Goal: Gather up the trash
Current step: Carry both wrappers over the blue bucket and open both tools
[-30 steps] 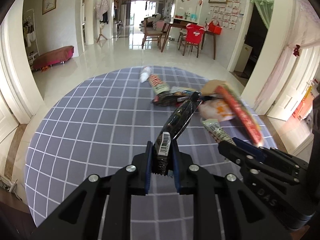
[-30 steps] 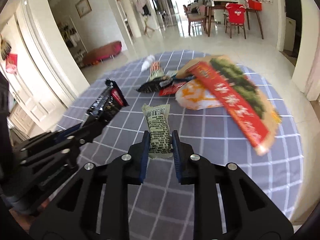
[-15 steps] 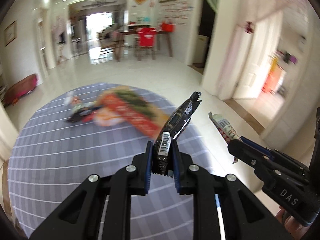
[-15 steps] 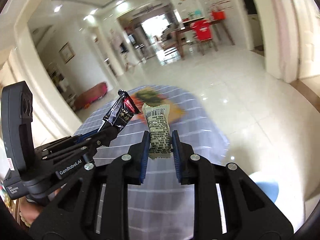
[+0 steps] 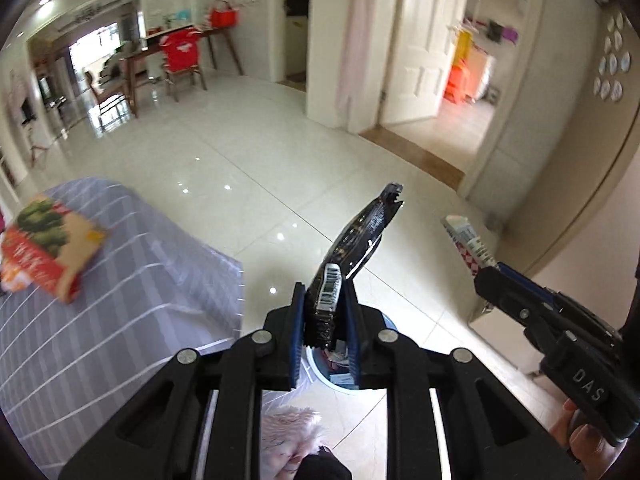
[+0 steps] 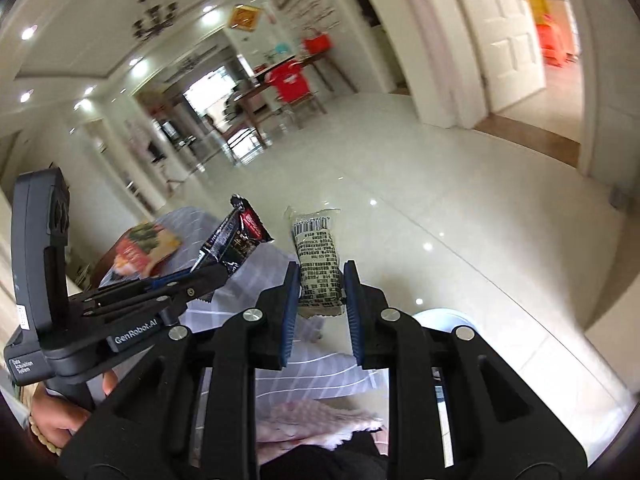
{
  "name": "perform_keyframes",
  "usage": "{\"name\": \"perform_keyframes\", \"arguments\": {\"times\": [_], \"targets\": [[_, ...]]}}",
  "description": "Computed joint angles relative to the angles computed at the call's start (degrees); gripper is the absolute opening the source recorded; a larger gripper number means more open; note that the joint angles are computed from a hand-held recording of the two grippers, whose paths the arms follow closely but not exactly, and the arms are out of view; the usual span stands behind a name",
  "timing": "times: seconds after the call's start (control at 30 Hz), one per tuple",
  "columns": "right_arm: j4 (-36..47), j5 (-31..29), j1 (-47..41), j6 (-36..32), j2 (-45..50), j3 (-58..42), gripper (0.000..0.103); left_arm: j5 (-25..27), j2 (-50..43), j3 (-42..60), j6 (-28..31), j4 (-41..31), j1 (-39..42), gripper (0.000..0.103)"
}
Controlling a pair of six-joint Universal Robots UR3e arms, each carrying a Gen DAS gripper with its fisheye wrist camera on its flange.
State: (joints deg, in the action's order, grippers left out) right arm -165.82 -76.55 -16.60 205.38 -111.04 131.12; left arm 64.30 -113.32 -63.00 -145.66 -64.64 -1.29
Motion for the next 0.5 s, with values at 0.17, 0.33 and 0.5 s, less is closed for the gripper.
{"name": "perform_keyframes", "arguments": {"times": [0.17, 0.33, 0.5], "targets": [[0.5, 5.0, -9.5, -2.5, -5.8, 5.6, 0.022, 2.1, -5.1, 4.0, -1.6, -0.4, -5.0, 0.018], [-0.6, 8.5, -15.6, -2.9, -8.9, 9.9, 0.022, 2.4, -10.5, 10.8, -2.7, -3.0, -7.9, 0.022], [-2.5, 9.2, -17.1, -1.9, -9.9, 12.7, 0.023, 2.9, -12.4, 12.4, -4.1, -3.3, -7.8, 0.068]]}}
